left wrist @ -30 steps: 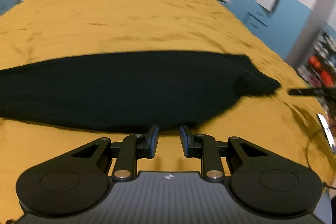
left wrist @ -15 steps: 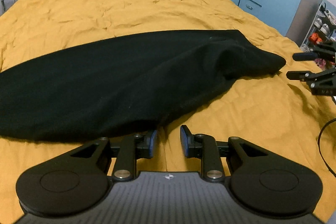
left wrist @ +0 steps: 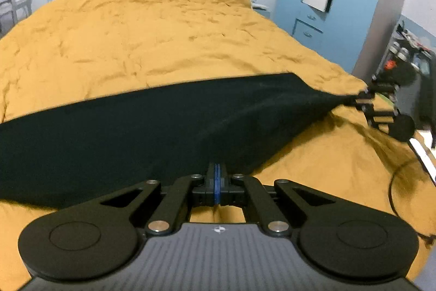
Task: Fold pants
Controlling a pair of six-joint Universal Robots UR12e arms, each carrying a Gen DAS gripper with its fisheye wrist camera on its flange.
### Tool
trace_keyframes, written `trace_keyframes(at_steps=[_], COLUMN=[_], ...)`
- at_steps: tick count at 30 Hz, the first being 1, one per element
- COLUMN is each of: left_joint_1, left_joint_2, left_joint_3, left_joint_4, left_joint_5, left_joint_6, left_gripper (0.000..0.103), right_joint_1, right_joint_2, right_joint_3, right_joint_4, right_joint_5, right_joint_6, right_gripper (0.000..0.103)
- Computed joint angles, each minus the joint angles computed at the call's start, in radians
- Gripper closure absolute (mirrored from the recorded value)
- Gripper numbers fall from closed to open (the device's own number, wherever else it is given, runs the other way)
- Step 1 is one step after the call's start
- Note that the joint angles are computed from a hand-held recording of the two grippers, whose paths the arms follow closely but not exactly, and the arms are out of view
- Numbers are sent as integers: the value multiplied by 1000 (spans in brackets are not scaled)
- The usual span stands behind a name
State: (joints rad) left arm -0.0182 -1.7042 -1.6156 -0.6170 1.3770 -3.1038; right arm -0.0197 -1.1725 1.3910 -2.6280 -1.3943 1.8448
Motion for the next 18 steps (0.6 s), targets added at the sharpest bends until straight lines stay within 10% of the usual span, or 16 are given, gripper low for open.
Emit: trace_keyframes(at_steps=[7,12,18], left_joint_1=[9,6,-19], left_joint_2=[6,-6,-32], left_joint_3=[-21,-1,-10], left_joint_4=[-72,-74,-10], left_joint_5=[-5,17,54], left_joint_6=[-46,-51,-50], left_gripper=[103,53,50], right_joint_1=[12,15,14], right_joint_2=[10,11,-22], right_joint_3=[13,-2,44], right_joint_4=[56,81,34], right_joint_5=[-69,-68,-41], right_joint_6=[-107,-43,1], right_gripper=[102,101,78])
